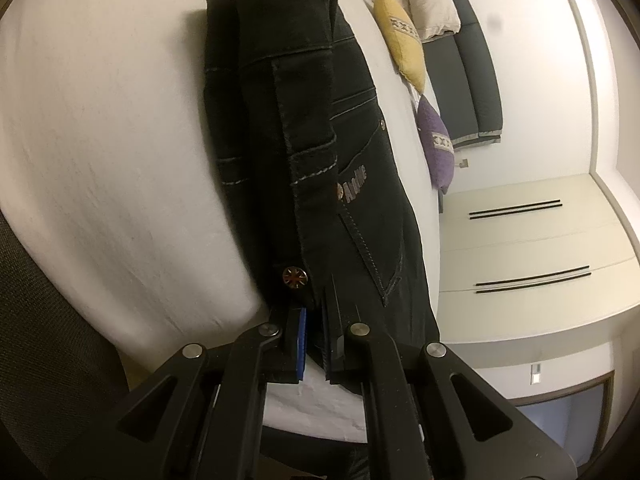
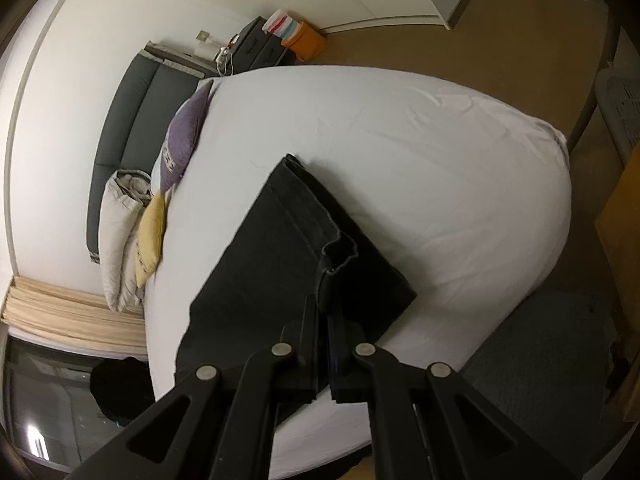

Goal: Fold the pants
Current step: 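Fold the jeans over with the left tool while the right tool presses the leg ends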

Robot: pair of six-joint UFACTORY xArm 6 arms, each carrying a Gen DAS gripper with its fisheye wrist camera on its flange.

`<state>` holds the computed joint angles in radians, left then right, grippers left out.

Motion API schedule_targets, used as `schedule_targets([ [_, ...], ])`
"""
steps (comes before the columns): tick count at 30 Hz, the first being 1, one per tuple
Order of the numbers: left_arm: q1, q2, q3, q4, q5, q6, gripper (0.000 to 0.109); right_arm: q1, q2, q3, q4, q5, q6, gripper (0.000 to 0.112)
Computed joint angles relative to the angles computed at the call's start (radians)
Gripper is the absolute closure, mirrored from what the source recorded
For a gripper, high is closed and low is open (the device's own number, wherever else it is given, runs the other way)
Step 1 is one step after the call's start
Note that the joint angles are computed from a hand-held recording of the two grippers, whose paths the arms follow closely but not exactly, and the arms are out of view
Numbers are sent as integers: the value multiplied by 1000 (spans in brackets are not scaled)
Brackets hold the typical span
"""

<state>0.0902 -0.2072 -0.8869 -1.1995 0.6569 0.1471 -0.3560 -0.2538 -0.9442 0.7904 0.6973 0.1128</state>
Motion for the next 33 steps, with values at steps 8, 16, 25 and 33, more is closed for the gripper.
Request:
schedule_targets([
  [8, -11, -1, -6, 74, -14, -48, 103, -5, -23, 17, -10, -2, -13, 108],
  [16, -43, -3, -9, 149, -49, -88, 103, -18, -37, 80, -26, -8, 17, 108],
  [25, -65, 12, -32, 195, -56, -121, 103, -20, -28, 68, -19, -18, -44, 108],
  [33, -64, 31, -48, 161, -47, -112, 103, -135, -9, -39, -155, 220, 43, 52],
])
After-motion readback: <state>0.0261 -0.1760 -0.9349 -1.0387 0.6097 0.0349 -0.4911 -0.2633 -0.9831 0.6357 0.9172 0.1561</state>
